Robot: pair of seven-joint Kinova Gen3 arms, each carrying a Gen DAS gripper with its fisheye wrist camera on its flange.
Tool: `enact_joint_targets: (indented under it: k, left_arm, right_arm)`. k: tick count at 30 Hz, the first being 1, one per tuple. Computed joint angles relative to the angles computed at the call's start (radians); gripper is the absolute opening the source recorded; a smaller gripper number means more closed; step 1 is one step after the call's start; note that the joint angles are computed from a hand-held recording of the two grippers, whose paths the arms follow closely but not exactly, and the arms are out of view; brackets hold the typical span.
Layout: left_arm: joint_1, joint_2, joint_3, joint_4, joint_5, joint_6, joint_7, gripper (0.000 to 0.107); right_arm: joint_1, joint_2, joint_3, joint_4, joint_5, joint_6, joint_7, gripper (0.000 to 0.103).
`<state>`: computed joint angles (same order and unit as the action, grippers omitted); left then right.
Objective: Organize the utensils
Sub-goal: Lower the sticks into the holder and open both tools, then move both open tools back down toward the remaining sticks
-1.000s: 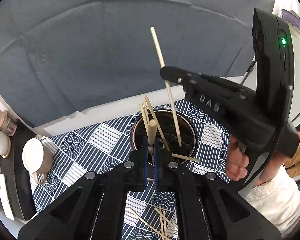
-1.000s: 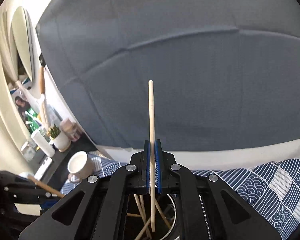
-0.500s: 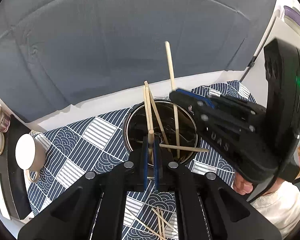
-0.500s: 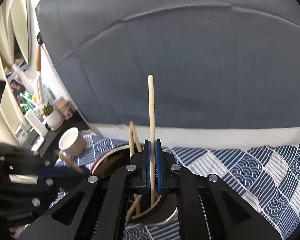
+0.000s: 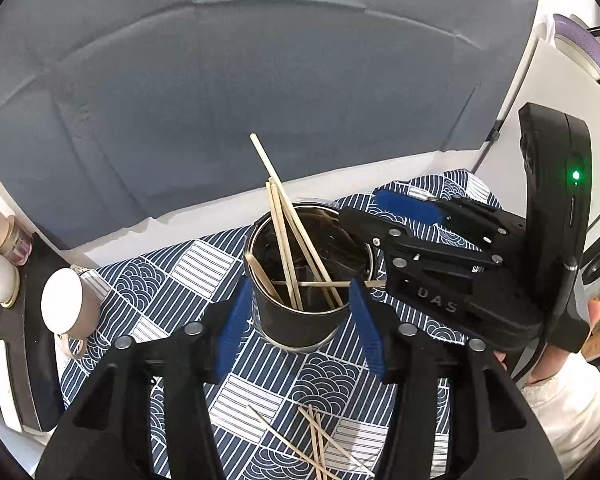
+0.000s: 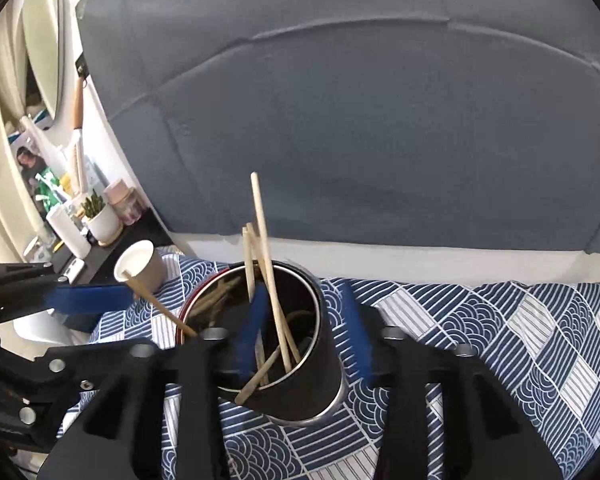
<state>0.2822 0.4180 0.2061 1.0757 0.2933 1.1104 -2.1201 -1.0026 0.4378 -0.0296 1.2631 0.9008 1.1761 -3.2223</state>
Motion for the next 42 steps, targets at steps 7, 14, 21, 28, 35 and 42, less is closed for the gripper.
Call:
enact_joint_targets:
  k: [7,14,21,28,35,42]
  left_arm:
    - [-0.021,-0.056,-0.006,0.06,0.011,-0.025,-0.005,0.069]
    - [-0.029,-0.11,-0.019,0.133,-0.004,-0.056,0.012,0.083]
    - [-0.062,-0.139,-0.03,0.207,0.008,-0.059,0.019,0.093]
    - [-0.094,-0.159,-0.048,0.287,0.005,-0.057,0.026,0.095]
    - [-0.12,-0.166,-0.066,0.36,-0.012,-0.065,0.05,0.095]
    - [-0.132,-0.157,-0.078,0.426,-0.047,-0.079,0.076,0.095]
  right_arm:
    - [-0.047,-0.007,-0.004,-0.012,0.027,0.104,-0.018,0.081]
    - [-0.067,-0.021,-0.029,0.004,0.026,0.145,-0.065,0.087]
    - [-0.075,-0.029,-0.056,0.026,-0.008,0.145,-0.095,0.09]
    - [-0.066,-0.056,-0.086,0.094,-0.054,0.052,-0.155,0.094]
    - [-0.067,-0.024,-0.097,0.09,-0.174,0.052,-0.176,0.094]
    - [-0.087,0.024,-0.098,0.074,-0.256,0.041,-0.135,0.094]
